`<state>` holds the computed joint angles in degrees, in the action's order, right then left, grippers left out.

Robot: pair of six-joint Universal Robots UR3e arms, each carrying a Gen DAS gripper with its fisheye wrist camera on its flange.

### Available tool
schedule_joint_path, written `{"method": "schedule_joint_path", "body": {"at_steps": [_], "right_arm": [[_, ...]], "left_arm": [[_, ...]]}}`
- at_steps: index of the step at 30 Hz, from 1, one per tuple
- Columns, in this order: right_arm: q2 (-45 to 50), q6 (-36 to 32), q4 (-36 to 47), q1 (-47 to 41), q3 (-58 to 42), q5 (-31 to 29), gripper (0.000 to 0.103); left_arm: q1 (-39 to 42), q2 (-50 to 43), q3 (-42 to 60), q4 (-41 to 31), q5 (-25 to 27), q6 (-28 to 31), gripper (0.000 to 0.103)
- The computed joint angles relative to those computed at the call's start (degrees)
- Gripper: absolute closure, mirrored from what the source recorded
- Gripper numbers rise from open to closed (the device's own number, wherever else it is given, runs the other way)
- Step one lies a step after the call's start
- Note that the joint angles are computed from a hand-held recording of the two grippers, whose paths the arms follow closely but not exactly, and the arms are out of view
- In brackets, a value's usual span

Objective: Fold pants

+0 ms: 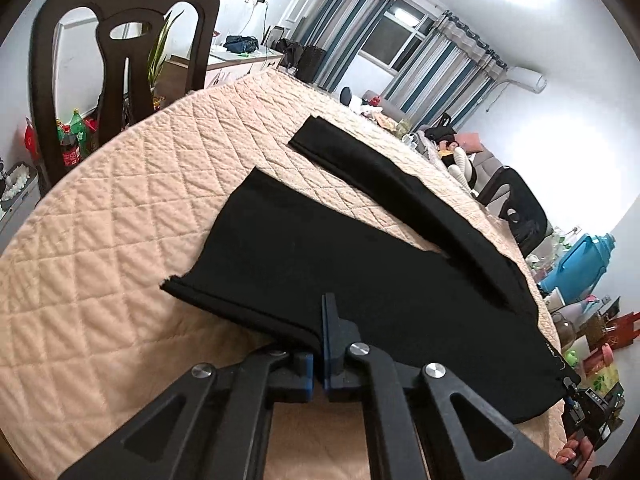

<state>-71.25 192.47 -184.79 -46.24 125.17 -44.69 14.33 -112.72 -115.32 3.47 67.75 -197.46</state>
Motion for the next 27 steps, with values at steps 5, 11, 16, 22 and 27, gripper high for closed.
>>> {"method": "schedule_joint_path", "body": {"at_steps": [5,11,16,22,27], "right_arm": [[-13.9,-8.8,10.3,-6.5,9.8,4.7,0.092],[-39.5,-27.8,41.9,-19.3,19.7,7.5,0.092],[-50.7,-39.0,60.4,-26.9,22.8,5.3,0.091],[-50.9,-40.4,59.3,-25.8,23.2,1.6,0.079],[-63.2,-33.2,49.5,-25.1,24.5,-5.4,0.077]], "left_arm": [[3.0,9.5,-11.3,1.3,-2.7,2.9,0.099],[6.3,22.1,-23.6,-2.4,-5.0,7.4,0.099],[5.9,22.7,-27.9,-1.6,-3.6,9.0,0.099],[5.9,25.6,-30.0,-2.7,-1.7,10.1,0.093],[4.1,29.4,-28.4,-3.5,7.4,7.3,0.091]]}}
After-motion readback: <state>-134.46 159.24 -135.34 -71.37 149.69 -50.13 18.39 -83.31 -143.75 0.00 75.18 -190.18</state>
